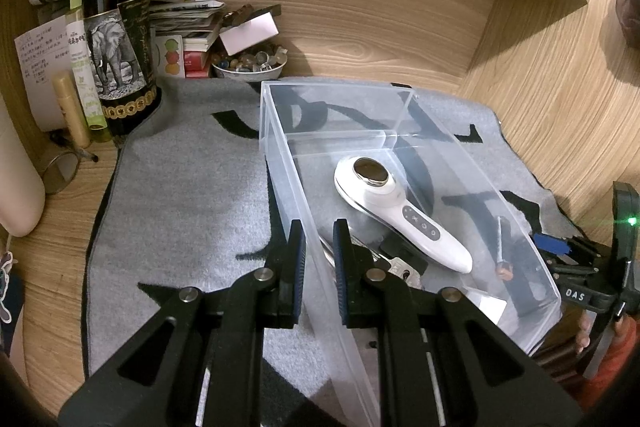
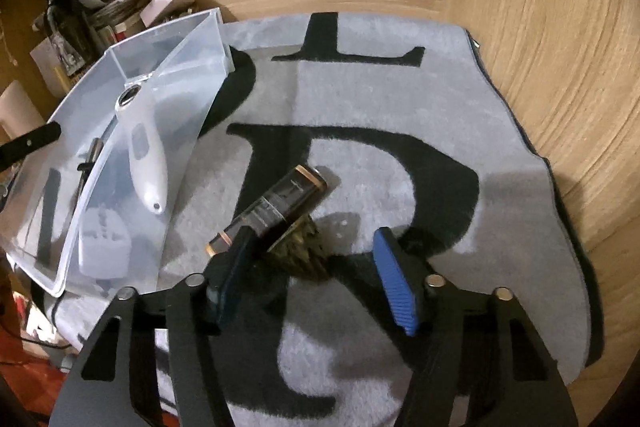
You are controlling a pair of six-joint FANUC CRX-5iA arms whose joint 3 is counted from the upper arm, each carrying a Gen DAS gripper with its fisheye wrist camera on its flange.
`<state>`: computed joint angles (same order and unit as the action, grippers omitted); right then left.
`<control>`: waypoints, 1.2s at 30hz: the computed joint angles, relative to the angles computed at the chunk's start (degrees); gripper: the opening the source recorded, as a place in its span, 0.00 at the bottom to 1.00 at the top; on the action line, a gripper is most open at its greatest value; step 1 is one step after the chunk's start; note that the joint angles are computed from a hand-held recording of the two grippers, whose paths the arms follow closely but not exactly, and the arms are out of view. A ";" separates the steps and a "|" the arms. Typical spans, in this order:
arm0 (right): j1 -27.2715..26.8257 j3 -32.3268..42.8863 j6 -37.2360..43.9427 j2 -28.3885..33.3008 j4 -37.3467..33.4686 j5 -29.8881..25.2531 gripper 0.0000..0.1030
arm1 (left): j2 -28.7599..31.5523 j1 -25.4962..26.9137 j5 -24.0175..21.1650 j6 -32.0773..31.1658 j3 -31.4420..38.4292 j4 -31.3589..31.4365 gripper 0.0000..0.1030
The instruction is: Organize rigid objects
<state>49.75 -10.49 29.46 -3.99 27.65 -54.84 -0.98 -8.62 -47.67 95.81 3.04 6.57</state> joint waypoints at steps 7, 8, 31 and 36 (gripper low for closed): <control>-0.89 0.10 0.68 -0.34 -1.42 1.73 0.29 | -0.02 0.02 0.03 -0.04 -0.03 0.05 0.13; -0.80 0.07 0.29 -0.28 -0.87 1.51 0.29 | -0.01 0.00 0.03 -0.04 -0.02 0.01 0.13; 0.81 7.55 6.00 3.36 8.49 9.28 0.29 | -0.19 0.10 0.12 -0.27 -0.33 0.24 0.13; 1.21 11.66 12.18 6.20 4.51 10.62 0.29 | -0.23 0.11 0.11 -0.30 -0.35 0.17 0.13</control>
